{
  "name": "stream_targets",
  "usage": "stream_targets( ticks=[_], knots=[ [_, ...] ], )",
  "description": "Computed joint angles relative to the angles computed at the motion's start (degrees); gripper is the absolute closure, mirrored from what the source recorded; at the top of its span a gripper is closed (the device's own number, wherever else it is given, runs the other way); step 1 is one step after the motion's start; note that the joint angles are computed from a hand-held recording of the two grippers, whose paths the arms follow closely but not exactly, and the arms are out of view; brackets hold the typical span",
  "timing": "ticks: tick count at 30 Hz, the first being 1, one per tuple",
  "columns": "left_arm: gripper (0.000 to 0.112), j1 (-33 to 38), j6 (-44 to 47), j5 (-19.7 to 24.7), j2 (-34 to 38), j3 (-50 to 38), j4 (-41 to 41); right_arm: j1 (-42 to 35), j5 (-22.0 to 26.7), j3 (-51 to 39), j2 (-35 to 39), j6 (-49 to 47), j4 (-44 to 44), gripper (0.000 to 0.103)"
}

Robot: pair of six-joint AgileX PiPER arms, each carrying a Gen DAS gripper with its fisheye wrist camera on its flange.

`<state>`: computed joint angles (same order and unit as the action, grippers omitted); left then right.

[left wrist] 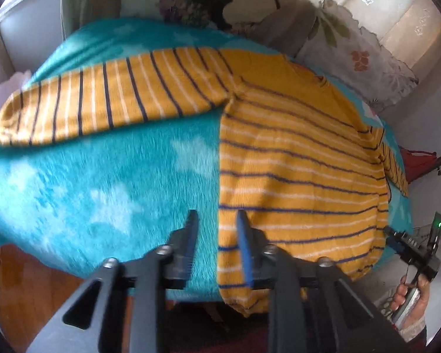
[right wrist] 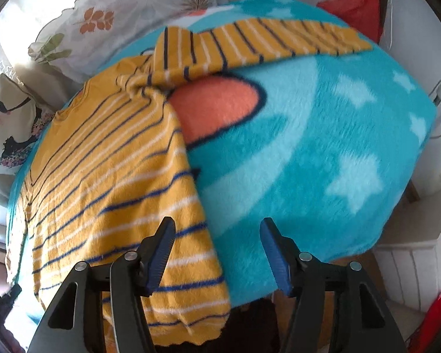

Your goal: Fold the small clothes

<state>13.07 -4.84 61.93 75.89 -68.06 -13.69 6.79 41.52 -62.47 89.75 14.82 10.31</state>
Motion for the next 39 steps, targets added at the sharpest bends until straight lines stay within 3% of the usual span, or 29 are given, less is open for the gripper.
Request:
stream_targets(
  ticks=[2,3,4,5,6,8,12,14,17,22,26,33,39],
  knots=[
    [0.084,-1.0,-0.2,0.1,0.8,-1.9,1.3,2.6,-1.5,1.3,-0.4,4.0,-4.1,0.038],
    [0.083,-1.6,-0.4,0.2,1.7,-3.2,1.7,4.0,-1.5,1.2,-0.4,6.1,-6.6,0.045],
    [0.082,-2.1,-0.3,0.4,2.3,-4.1,1.7,4.6,-1.6,1.4,-0.6,5.9,-6.8,0.055],
    [0.082,-2.6,-0.3,0.4,3.0,-4.9,1.6,4.5,-1.7,1.4,-0.5,3.6,-4.7,0.085],
    [0.081,-3.2,-0.5,0.4,3.6,-5.5,1.5,3.7,-0.8,0.9,-0.3,-0.6,-0.6,0.095],
    [0.077,-4.2,-1.2,0.4,4.3,-6.2,1.6,1.9,0.2,1.1,-1.4,-3.8,1.3,0.097],
    [0.068,-6.0,-4.2,-0.6,4.5,-6.1,3.9,-1.7,3.1,1.8,-2.5,-1.7,-3.6,0.1],
    [0.068,-6.2,-5.3,-0.4,4.5,-6.1,4.5,-4.9,3.9,2.7,-3.5,-2.8,-4.5,0.1],
    [0.061,-6.5,-7.6,-0.4,4.9,-6.1,5.3,-12.3,3.3,3.1,-4.3,-8.6,3.0,0.1],
    [0.058,-10.5,-12.5,0.0,6.3,-7.1,8.1,-19.0,3.9,-2.3,0.9,-15.1,11.8,0.098],
    [0.056,-15.4,-17.1,0.3,6.9,-8.4,11.5,-19.6,4.6,-8.6,5.6,-16.3,15.3,0.069],
    [0.049,-21.7,-27.6,2.6,7.9,-10.3,18.6,-24.8,10.1,-26.7,18.0,-15.9,17.3,0.057],
    [0.049,-25.8,-35.3,6.2,9.6,-12.7,23.1,-26.1,15.9,-45.3,30.7,-13.1,17.8,0.055]
  ],
)
